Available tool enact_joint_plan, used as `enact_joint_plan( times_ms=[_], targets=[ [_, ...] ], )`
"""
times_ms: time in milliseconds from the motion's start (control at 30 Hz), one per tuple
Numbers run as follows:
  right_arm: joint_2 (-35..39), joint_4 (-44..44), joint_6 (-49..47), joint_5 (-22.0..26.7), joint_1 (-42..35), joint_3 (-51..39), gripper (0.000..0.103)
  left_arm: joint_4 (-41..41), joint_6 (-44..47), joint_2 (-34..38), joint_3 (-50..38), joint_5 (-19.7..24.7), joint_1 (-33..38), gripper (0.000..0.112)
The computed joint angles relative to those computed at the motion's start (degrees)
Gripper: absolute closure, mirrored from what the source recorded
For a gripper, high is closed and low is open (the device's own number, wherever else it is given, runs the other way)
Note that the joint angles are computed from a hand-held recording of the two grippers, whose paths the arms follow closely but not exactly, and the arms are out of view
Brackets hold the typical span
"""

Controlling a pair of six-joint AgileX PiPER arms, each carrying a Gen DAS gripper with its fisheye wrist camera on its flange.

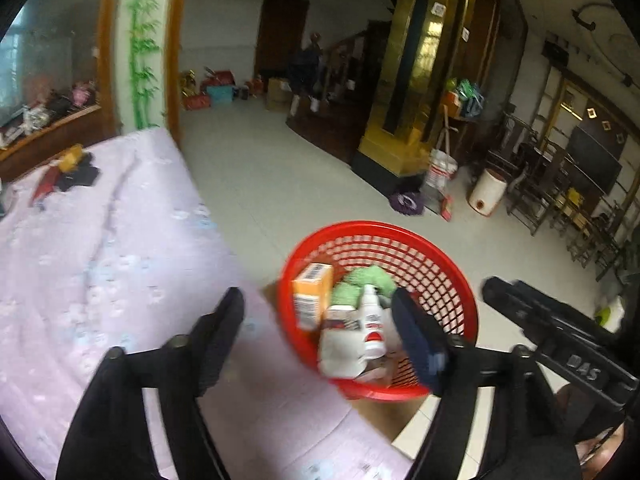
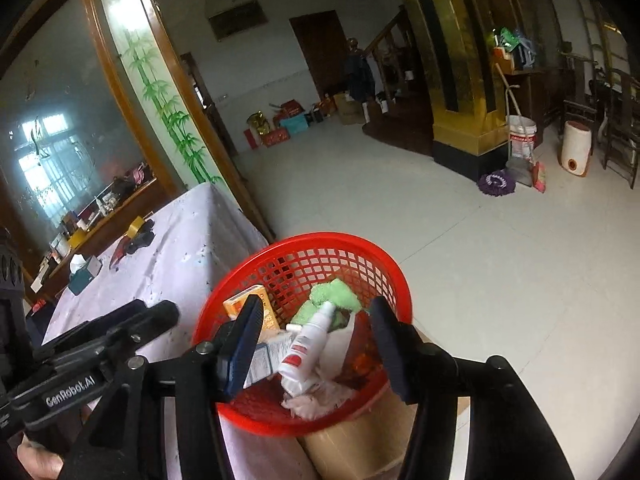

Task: Collect trash

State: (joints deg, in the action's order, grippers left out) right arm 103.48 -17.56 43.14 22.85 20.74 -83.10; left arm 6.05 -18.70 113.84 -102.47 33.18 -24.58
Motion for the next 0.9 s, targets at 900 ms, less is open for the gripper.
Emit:
enact_joint_plan(
  times_ms=[900],
  targets=[
    [-3.6,-44.2,50.3,36.9,40.5,10.0,0.0,61.6,-58.1,-44.4,61.5,-0.9,-7.4,0.012]
  ],
)
